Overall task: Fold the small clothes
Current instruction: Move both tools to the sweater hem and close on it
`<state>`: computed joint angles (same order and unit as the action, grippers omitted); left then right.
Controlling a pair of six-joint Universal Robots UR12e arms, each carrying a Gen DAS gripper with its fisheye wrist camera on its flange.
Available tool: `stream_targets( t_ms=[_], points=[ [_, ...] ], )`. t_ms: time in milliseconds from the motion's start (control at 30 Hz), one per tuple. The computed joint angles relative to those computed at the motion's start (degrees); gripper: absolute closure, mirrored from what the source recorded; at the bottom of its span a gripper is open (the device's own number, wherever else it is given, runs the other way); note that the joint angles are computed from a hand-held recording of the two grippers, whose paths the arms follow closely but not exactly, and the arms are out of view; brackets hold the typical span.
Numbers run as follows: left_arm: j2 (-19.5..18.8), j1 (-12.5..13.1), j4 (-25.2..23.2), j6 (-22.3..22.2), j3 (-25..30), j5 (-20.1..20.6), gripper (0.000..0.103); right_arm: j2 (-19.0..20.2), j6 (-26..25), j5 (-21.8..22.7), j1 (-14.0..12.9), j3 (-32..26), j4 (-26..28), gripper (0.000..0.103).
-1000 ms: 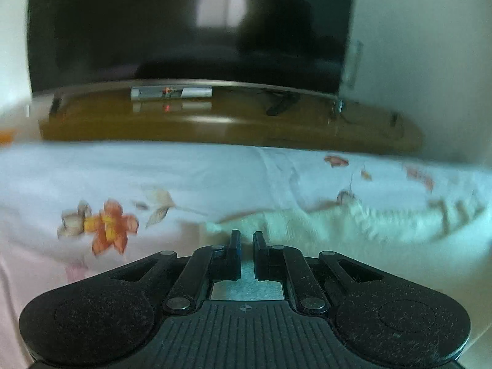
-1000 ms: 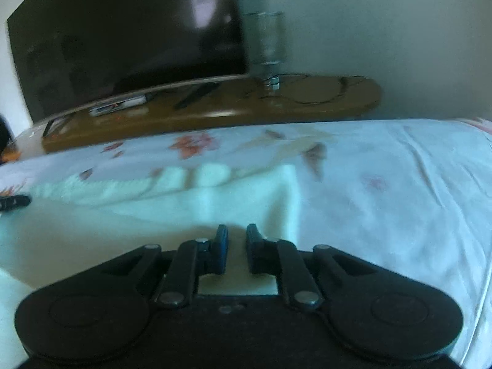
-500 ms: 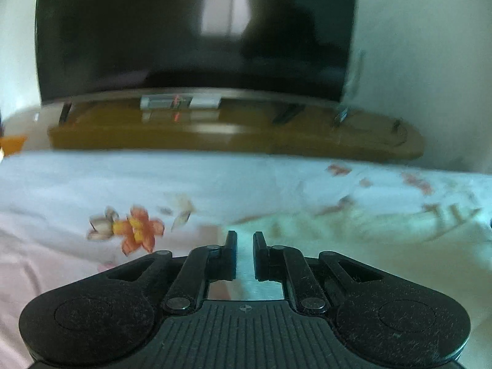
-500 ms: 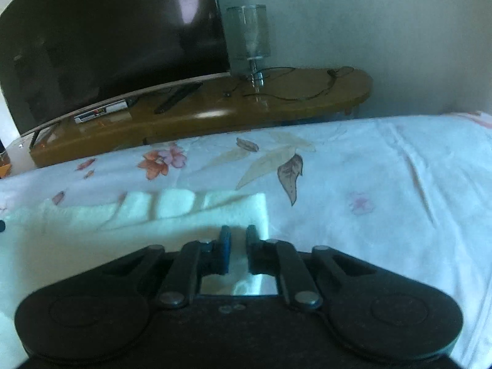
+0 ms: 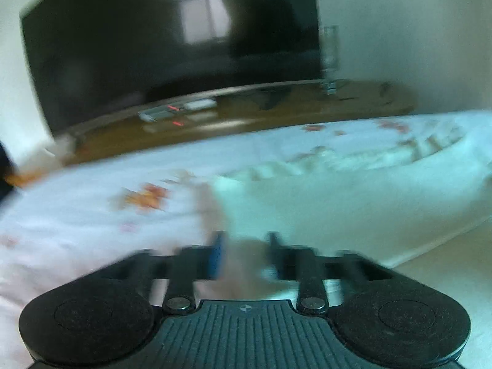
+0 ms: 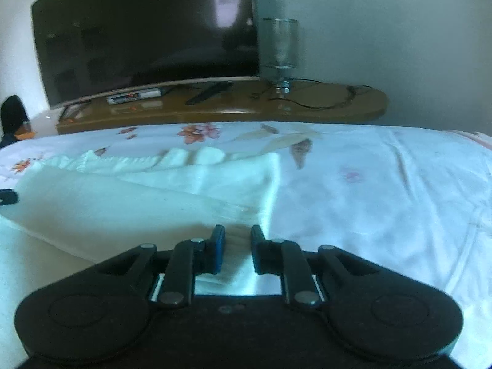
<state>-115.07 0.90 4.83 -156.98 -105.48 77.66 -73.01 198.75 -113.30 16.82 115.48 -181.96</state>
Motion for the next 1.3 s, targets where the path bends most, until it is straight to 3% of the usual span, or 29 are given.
stream_targets(
  t_ms=[67,133,233,300,367,500,633,700,767,900,1033,1167,1300],
  points=[
    [0.7,0.1,-0.2,0.1,-0.5,-0.3,0.036,-0.9,-0.4,1.2,0.3,1.2,-2.8,0.080],
    [0.4,-0.6,-6.0,1.3,0.8,2.3,0.037,-1.0,0.6,1.6,0.3,1.3,0.6,0.080],
    [1.8,-0.5,-7.9,-1.5,0.7,3.4,0.037,-1.6,5.4,3.7,-0.8,1.7,1.9,0.078],
    [4.4,0.9,-6.1,-2.6,-2.1,-0.5,0.037,-3.2,6.5,5.0,-1.2,2.5,1.8,0.078],
    [7.1,2.2,-8.3,-3.6,-4.7,-2.9,0.037,-5.3,7.2,8.1,-1.6,5.0,-1.2,0.078],
    [12.6,5.9,-10.8,-3.2,-11.2,-7.4,0.037,-10.9,12.9,13.7,-2.4,10.9,-1.9,0.077],
    [18.0,11.3,-19.5,-2.9,-16.6,-15.9,0.037,-17.3,16.1,18.3,-1.6,18.2,-1.8,0.077],
    [20.6,14.8,-25.2,-2.7,-18.8,-21.2,0.058,-20.5,18.1,20.7,-1.0,21.3,-1.4,0.077],
    [22.8,17.8,-29.3,-1.8,-21.2,-25.3,0.060,-23.6,21.5,21.5,0.3,24.0,0.2,0.078],
    [28.0,24.3,-45.9,4.7,-24.7,-34.5,0.060,-28.1,30.2,22.8,3.7,28.0,1.1,0.082],
    [30.2,28.5,-61.4,10.7,-26.5,-41.3,0.060,-28.8,38.6,23.0,7.7,30.3,-3.1,0.084],
    [29.9,29.9,-63.4,11.0,-28.2,-45.2,0.060,-26.4,44.6,26.2,8.9,32.1,-11.2,0.084],
    [29.6,29.4,-64.6,13.4,-28.0,-45.6,0.060,-24.3,48.0,25.2,9.3,33.0,-17.1,0.085]
  ],
)
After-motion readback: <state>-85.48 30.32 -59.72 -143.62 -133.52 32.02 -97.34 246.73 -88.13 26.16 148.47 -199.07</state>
